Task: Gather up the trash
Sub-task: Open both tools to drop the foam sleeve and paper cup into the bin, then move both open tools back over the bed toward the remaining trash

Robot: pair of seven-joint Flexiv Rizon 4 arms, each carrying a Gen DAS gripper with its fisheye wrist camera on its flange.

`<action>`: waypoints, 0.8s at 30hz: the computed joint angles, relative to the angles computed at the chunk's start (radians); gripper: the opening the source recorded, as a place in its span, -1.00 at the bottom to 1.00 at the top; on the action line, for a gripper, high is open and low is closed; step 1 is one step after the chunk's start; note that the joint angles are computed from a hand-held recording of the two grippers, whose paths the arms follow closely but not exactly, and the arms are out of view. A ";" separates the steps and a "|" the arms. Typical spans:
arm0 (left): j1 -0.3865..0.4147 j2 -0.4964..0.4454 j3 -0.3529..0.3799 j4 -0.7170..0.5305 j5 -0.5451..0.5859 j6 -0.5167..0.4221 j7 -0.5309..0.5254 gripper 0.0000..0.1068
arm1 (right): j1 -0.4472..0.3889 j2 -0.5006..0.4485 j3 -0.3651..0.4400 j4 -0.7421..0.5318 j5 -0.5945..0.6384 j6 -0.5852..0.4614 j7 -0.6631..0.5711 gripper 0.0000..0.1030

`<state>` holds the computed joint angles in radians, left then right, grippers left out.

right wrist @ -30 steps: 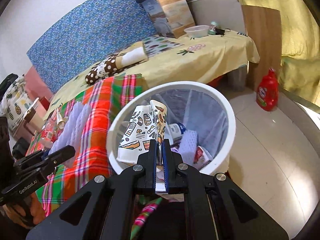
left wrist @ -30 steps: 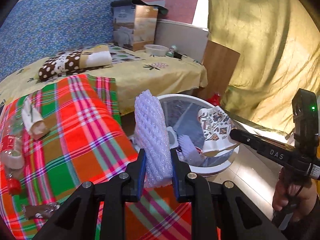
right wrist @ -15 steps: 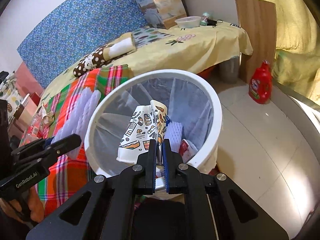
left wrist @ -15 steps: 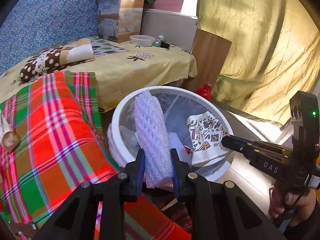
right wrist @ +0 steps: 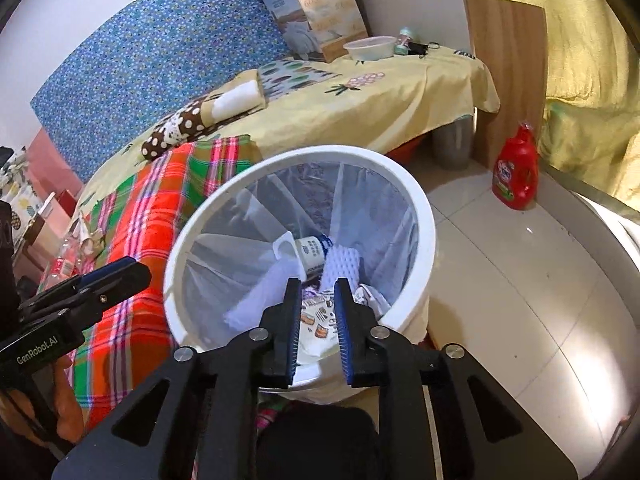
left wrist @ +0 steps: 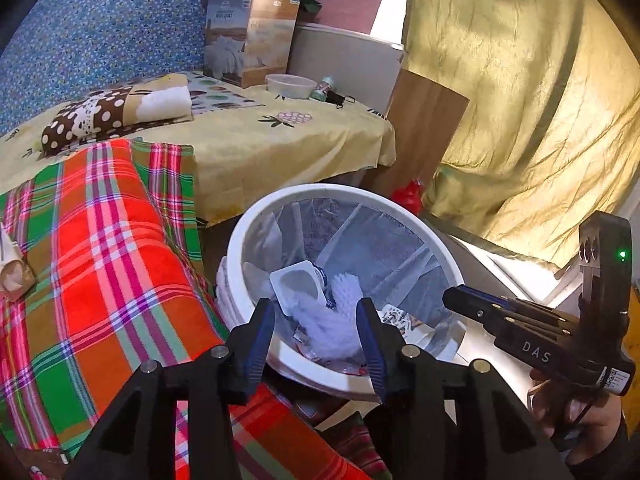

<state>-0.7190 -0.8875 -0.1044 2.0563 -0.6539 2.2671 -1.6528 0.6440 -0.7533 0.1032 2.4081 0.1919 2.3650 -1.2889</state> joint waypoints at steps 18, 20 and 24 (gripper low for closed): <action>-0.084 0.079 -0.026 0.200 -0.207 0.186 -0.044 -0.21 | 0.043 0.016 0.055 0.014 -0.042 0.082 -0.066 -0.37; -0.088 0.088 -0.035 0.229 -0.238 0.212 -0.052 -0.21 | 0.036 0.016 0.067 0.018 -0.069 0.094 -0.072 -0.36; -0.097 0.101 -0.057 0.282 -0.297 0.258 -0.079 -0.21 | 0.058 0.016 0.075 0.013 -0.080 0.094 -0.088 -0.27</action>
<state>-0.8163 -0.7862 -0.1609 2.3381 -0.9513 2.5249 -1.7315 0.7019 -0.7374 0.1781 2.4208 0.1118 2.4593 -1.3767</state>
